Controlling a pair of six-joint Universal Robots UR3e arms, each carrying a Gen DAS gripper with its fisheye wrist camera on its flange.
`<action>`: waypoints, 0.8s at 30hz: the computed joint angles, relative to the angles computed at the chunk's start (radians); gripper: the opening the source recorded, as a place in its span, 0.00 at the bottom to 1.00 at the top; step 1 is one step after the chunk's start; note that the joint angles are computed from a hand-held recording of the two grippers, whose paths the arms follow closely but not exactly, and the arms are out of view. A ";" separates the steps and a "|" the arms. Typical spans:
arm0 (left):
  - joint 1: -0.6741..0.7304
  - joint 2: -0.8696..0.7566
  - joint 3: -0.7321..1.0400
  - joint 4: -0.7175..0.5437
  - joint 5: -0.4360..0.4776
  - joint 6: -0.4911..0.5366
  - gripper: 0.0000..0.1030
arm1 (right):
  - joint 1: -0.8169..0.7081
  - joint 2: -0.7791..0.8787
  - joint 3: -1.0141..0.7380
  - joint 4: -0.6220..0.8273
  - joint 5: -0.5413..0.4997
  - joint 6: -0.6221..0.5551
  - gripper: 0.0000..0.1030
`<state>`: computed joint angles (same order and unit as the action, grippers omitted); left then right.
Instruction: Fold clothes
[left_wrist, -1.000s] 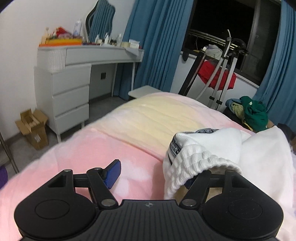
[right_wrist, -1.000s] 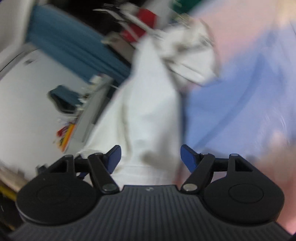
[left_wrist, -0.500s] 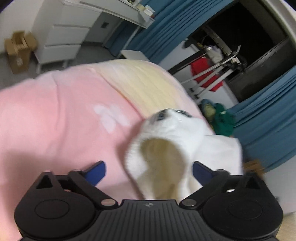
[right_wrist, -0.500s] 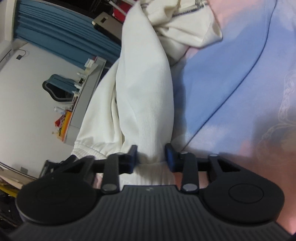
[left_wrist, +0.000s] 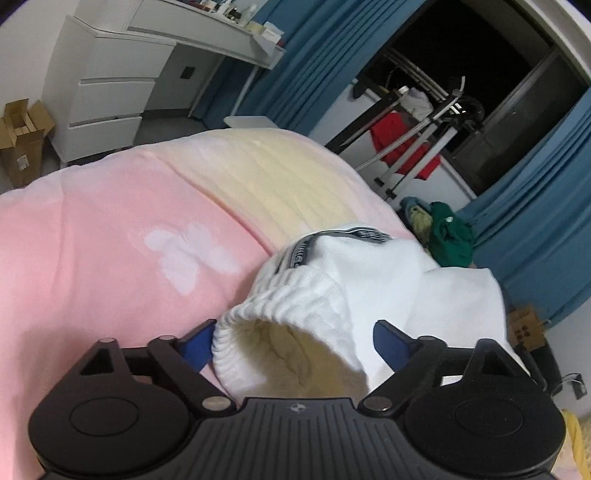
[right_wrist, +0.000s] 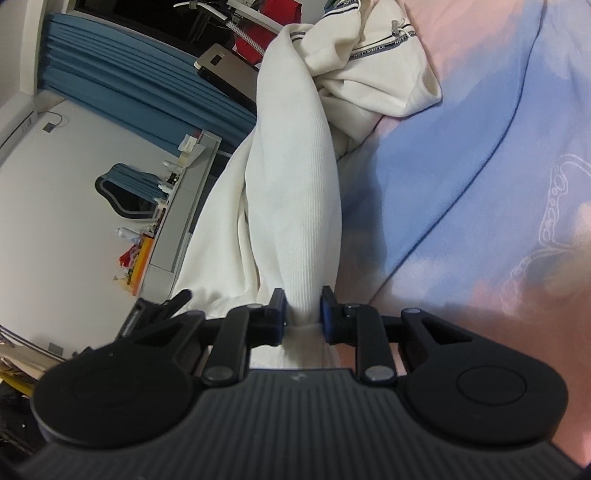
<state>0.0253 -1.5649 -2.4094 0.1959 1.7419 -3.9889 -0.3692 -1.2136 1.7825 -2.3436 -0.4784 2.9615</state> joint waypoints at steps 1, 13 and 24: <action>0.009 -0.009 0.023 -0.024 0.001 0.010 0.63 | -0.002 -0.002 0.004 0.008 0.003 -0.003 0.22; 0.250 0.193 0.326 -0.376 -0.164 0.417 0.13 | 0.148 -0.078 0.093 -0.090 0.152 0.169 0.18; 0.629 -0.140 0.822 -0.599 -0.352 0.667 0.13 | 0.636 0.566 -0.688 -0.639 0.024 0.880 0.13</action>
<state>0.6543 -1.7047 -1.5874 -0.4031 1.3896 -3.3215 0.2667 -0.6479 1.0942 -2.9822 -0.4543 3.8411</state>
